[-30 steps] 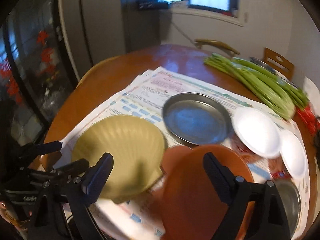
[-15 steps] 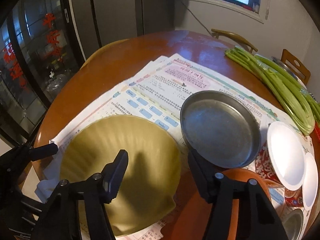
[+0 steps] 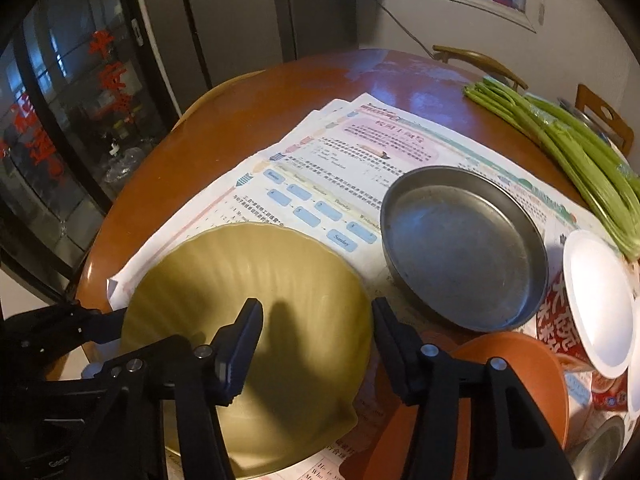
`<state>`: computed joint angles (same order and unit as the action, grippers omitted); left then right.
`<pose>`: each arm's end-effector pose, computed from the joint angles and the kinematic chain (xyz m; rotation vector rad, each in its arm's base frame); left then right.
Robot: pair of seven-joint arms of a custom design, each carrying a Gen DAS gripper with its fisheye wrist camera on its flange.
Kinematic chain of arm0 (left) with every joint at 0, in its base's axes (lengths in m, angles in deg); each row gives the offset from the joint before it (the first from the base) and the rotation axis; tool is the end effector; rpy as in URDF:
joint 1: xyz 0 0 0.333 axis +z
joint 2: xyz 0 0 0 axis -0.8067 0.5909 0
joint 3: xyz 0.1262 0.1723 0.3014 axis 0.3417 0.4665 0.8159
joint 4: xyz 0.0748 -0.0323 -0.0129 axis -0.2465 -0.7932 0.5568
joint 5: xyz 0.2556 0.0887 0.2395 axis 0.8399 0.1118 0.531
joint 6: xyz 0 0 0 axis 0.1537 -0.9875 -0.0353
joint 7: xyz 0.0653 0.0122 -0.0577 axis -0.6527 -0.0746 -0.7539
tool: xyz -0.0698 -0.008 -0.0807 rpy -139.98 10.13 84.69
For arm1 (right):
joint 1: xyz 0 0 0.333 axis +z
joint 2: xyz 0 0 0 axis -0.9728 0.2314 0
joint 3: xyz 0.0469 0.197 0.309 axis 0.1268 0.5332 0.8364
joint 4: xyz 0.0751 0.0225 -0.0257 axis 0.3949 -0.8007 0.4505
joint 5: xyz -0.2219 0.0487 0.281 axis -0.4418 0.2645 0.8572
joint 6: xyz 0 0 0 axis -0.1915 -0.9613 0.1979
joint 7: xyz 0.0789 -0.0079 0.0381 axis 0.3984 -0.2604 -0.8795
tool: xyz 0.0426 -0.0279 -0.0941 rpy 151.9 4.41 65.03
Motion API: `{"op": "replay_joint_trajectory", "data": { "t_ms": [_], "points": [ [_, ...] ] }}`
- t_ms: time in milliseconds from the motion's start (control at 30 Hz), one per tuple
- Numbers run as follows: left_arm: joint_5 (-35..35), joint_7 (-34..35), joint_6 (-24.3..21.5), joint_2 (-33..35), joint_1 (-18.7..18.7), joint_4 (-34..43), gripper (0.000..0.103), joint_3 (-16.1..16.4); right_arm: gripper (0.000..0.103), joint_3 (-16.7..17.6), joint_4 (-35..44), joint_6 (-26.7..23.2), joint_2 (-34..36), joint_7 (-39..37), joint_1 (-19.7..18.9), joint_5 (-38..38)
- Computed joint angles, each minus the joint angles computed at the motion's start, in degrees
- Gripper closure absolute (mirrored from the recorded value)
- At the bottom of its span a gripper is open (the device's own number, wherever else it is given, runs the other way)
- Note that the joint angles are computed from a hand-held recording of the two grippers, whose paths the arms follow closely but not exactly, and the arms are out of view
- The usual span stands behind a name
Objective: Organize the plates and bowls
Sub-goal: 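Lift the yellow shell plate with the left tool and carry it aside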
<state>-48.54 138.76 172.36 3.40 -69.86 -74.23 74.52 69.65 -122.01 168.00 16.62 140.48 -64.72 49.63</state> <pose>0.6427 -0.1739 0.2631 -2.1395 1.7348 -0.8337 0.7196 0.2793 0.2782 -2.2499 1.2361 -0.2390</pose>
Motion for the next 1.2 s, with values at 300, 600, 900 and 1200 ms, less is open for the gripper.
{"op": "replay_joint_trajectory", "data": {
  "t_ms": [300,600,900,1200],
  "points": [
    [-0.43,-0.28,0.52,-0.32,0.95,0.97,0.065,1.09,0.047,3.80,-1.10,1.99,-0.83,-0.91,-1.97,3.21],
    [0.25,-0.37,-3.04,2.25,1.06,7.59,0.065,3.62,0.047,2.21,1.89,4.21,-0.16,2.24,0.50,2.97],
    [3.57,-1.48,-8.41,5.67,2.26,14.91,0.065,4.11,0.047,0.91,8.72,1.63,3.66,5.86,1.77,2.11],
    [7.12,-2.94,-13.70,8.84,3.74,21.68,0.065,3.59,0.047,-1.50,13.67,-0.20,6.46,9.29,3.54,1.27]
  ]
}}
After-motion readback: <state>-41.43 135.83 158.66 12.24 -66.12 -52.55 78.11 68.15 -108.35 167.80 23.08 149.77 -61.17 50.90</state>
